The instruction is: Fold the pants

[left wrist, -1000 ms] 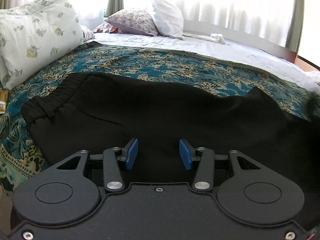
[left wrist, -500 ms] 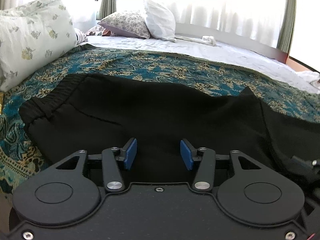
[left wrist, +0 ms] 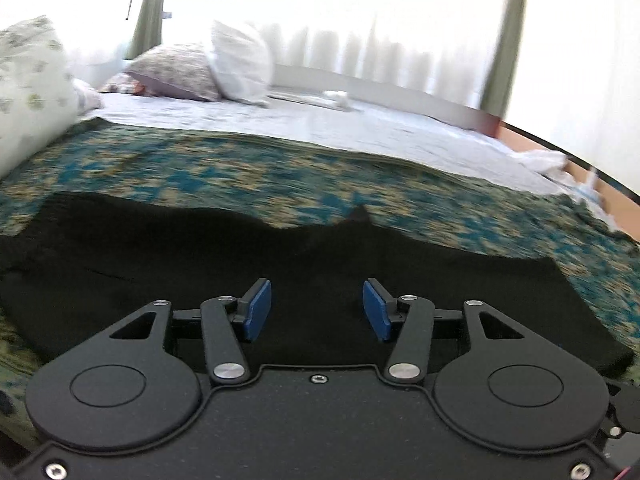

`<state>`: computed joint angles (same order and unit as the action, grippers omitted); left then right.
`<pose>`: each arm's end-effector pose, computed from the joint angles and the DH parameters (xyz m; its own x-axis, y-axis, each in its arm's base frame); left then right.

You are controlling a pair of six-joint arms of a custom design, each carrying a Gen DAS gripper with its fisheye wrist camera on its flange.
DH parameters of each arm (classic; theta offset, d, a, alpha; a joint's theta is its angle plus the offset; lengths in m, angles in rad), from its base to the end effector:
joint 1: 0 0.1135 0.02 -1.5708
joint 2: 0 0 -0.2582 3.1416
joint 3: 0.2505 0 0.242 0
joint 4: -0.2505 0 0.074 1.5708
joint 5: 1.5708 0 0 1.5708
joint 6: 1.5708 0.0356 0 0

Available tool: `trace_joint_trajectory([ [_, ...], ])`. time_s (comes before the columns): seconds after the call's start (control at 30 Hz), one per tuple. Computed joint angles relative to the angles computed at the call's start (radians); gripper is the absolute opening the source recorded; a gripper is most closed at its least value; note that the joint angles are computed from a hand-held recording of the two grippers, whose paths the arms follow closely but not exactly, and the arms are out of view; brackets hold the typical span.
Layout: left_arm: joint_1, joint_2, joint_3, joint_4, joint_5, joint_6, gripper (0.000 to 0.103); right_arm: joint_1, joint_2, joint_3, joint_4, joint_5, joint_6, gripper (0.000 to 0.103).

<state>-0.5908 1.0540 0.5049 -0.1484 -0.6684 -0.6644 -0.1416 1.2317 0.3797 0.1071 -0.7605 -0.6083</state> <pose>0.1799 -0.0941 0.2013 -0.4463 -0.2833 -0.8489 -0.2953 0.9421 -0.1592 0.2084 -0.0049 0.1524 -0.3225 -0.3722 -0.8703 -0.7113 0.7020 -0.0367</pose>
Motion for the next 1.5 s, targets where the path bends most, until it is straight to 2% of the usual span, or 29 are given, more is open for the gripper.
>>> trace_joint_trajectory([
  [0.1,-0.074,0.102,0.047,0.043,-0.020,-0.003,0.050,-0.143,-0.056,-0.011,-0.011,-0.093,0.020,0.076],
  [0.17,-0.114,0.169,0.071,0.077,-0.031,-0.006,0.050,-0.222,-0.061,-0.029,0.073,-0.082,0.072,0.076],
  [0.27,-0.155,0.270,0.115,0.102,-0.028,-0.021,0.050,-0.267,0.013,-0.049,0.317,0.051,0.209,0.076],
  [0.37,-0.194,0.360,0.150,0.098,-0.045,-0.048,0.049,-0.270,0.168,-0.044,0.566,0.190,0.294,0.076],
  [0.4,-0.204,0.384,0.155,0.093,-0.049,-0.058,0.049,-0.265,0.217,-0.038,0.615,0.238,0.302,0.073],
  [0.47,-0.222,0.427,0.160,0.084,-0.055,-0.089,0.049,-0.269,0.299,-0.008,0.624,0.307,0.284,0.071],
  [0.53,-0.252,0.464,0.149,0.098,-0.095,-0.106,0.049,-0.308,0.361,-0.027,0.674,0.318,0.242,0.066],
  [0.57,-0.266,0.460,0.125,0.114,-0.112,-0.100,0.050,-0.333,0.414,-0.066,0.799,0.294,0.232,0.067],
  [0.6,-0.280,0.462,0.111,0.128,-0.130,-0.096,0.050,-0.362,0.428,-0.099,0.866,0.273,0.217,0.067],
  [0.77,-0.295,0.460,0.089,0.149,-0.144,-0.098,0.050,-0.356,0.416,-0.089,0.832,0.289,0.226,0.070],
  [0.93,-0.277,0.411,0.084,0.114,-0.114,-0.090,0.050,-0.292,0.356,-0.068,0.750,0.371,0.236,0.070],
  [1.07,-0.249,0.325,0.073,0.064,-0.097,-0.097,0.050,-0.295,0.260,-0.088,0.709,0.302,0.294,0.072],
  [1.17,-0.238,0.234,0.051,0.010,-0.123,-0.106,0.061,-0.235,0.174,-0.115,0.694,0.300,0.323,0.075],
  [1.23,-0.227,0.148,0.014,-0.017,-0.149,-0.108,0.088,-0.174,0.129,-0.130,0.678,0.308,0.337,0.077],
  [1.27,-0.220,0.104,-0.003,-0.033,-0.160,-0.110,0.093,-0.139,0.110,-0.137,0.670,0.314,0.341,0.078],
  [1.3,-0.212,0.053,-0.026,-0.052,-0.175,-0.115,0.097,-0.092,0.100,-0.149,0.676,0.335,0.347,0.079],
  [1.37,-0.186,-0.039,-0.061,-0.110,-0.198,-0.128,0.097,-0.001,0.097,-0.167,0.695,0.384,0.351,0.082],
  [1.5,-0.080,-0.238,-0.124,-0.264,-0.215,-0.163,0.103,0.209,0.133,-0.195,0.766,0.517,0.351,0.094],
])
